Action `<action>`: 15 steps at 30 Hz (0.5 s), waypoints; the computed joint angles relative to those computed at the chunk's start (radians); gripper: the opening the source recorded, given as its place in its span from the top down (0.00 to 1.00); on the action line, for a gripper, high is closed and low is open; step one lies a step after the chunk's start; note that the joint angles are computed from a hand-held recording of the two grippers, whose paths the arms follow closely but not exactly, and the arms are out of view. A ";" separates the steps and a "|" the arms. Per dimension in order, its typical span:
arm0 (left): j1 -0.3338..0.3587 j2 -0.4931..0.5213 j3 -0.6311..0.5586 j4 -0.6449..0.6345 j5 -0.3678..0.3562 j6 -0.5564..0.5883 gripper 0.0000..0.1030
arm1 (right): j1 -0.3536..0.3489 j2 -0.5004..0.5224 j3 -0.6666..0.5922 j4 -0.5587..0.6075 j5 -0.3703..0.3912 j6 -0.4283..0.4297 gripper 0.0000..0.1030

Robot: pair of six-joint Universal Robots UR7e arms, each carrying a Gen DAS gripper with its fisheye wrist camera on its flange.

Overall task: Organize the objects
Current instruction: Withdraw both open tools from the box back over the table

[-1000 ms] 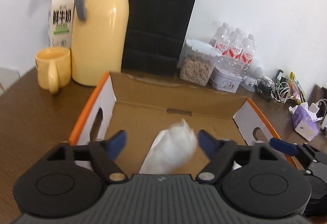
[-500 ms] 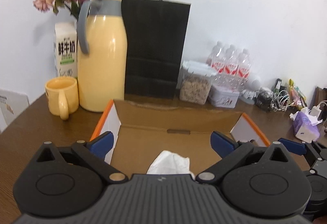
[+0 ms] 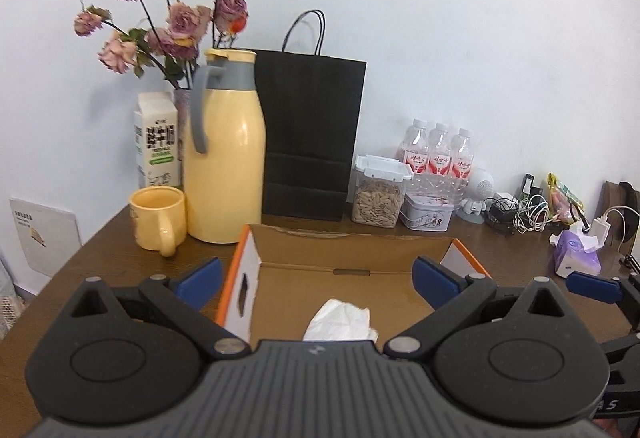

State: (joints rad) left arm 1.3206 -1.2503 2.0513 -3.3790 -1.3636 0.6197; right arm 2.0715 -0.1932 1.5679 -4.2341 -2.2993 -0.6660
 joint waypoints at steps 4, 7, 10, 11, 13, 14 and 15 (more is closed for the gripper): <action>0.024 -0.076 0.047 0.030 -0.023 0.018 0.00 | 0.039 0.003 0.050 -0.044 -0.020 -0.008 0.00; 0.037 -0.120 0.083 0.026 -0.019 0.035 0.00 | 0.063 0.006 0.088 -0.065 -0.034 0.005 0.00; 0.053 -0.157 0.115 0.030 -0.013 0.060 0.00 | 0.085 0.012 0.124 -0.073 -0.056 0.041 0.00; 0.058 -0.168 0.124 0.032 -0.009 0.068 0.00 | 0.090 0.015 0.137 -0.078 -0.062 0.054 0.00; 0.070 -0.187 0.143 0.033 -0.002 0.081 0.00 | 0.102 0.018 0.160 -0.080 -0.074 0.081 0.00; 0.078 -0.197 0.152 0.033 -0.003 0.087 0.00 | 0.109 0.021 0.171 -0.085 -0.082 0.095 0.00; 0.087 -0.206 0.161 0.033 -0.002 0.092 0.00 | 0.114 0.023 0.180 -0.087 -0.089 0.109 0.00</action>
